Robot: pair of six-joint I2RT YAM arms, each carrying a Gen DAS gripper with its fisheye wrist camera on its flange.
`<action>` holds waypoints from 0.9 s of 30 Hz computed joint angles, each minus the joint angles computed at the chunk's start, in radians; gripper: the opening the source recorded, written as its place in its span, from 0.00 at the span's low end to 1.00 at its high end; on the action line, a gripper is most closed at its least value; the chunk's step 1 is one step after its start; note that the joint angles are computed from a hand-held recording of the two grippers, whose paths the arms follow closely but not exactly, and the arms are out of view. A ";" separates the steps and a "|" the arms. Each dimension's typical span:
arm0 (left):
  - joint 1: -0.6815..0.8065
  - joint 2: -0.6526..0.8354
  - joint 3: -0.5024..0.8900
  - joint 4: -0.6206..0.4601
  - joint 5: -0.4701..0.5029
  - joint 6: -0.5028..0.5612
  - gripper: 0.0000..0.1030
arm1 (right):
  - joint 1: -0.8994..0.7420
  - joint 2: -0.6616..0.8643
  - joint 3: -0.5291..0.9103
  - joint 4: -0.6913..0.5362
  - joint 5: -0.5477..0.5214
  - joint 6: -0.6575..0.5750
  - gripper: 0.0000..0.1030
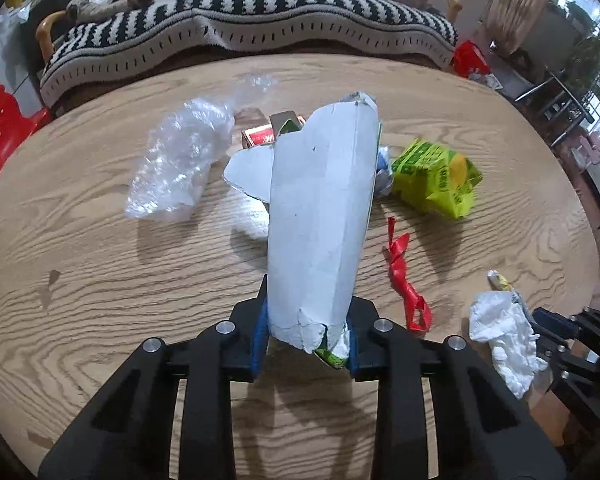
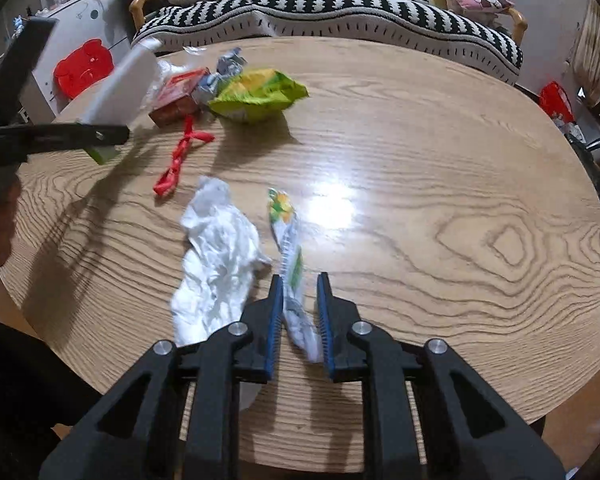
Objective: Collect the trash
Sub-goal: 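Carry box and wrapper to the black bin and open both tools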
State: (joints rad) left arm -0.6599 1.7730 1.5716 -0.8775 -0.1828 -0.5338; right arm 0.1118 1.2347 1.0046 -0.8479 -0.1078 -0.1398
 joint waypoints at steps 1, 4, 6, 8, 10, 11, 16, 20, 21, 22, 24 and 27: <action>-0.003 -0.009 -0.007 0.002 -0.008 0.002 0.28 | -0.006 0.006 -0.004 0.005 -0.005 -0.004 0.34; -0.018 -0.016 -0.001 -0.004 -0.025 0.006 0.28 | 0.003 0.011 -0.014 0.019 0.005 -0.009 0.52; -0.029 -0.015 0.012 -0.009 -0.032 0.005 0.28 | 0.017 0.012 -0.017 0.016 0.000 -0.001 0.50; -0.037 -0.011 0.025 -0.013 -0.038 0.011 0.28 | 0.029 0.025 -0.009 0.022 0.016 -0.003 0.41; -0.052 -0.007 0.040 -0.019 -0.047 0.018 0.28 | 0.031 0.025 -0.004 0.020 0.016 -0.009 0.15; -0.063 -0.006 0.049 -0.023 -0.053 0.021 0.28 | 0.027 0.032 0.006 0.009 0.017 -0.005 0.15; -0.111 0.006 0.097 -0.029 -0.046 0.031 0.28 | -0.023 -0.010 0.037 0.006 0.021 0.006 0.15; -0.184 0.036 0.158 -0.034 -0.046 0.036 0.28 | -0.118 -0.056 0.075 -0.024 -0.025 0.005 0.15; -0.199 0.050 0.179 -0.038 -0.044 0.036 0.28 | -0.160 -0.068 0.088 -0.043 -0.047 -0.005 0.15; -0.218 0.068 0.205 -0.044 -0.040 0.037 0.28 | -0.181 -0.077 0.096 -0.054 -0.054 -0.011 0.15; -0.257 0.109 0.256 -0.052 -0.041 0.041 0.28 | -0.268 -0.105 0.110 -0.081 -0.082 -0.043 0.15; -0.317 0.185 0.353 -0.072 -0.045 0.043 0.28 | -0.432 -0.133 0.126 -0.127 -0.169 -0.104 0.15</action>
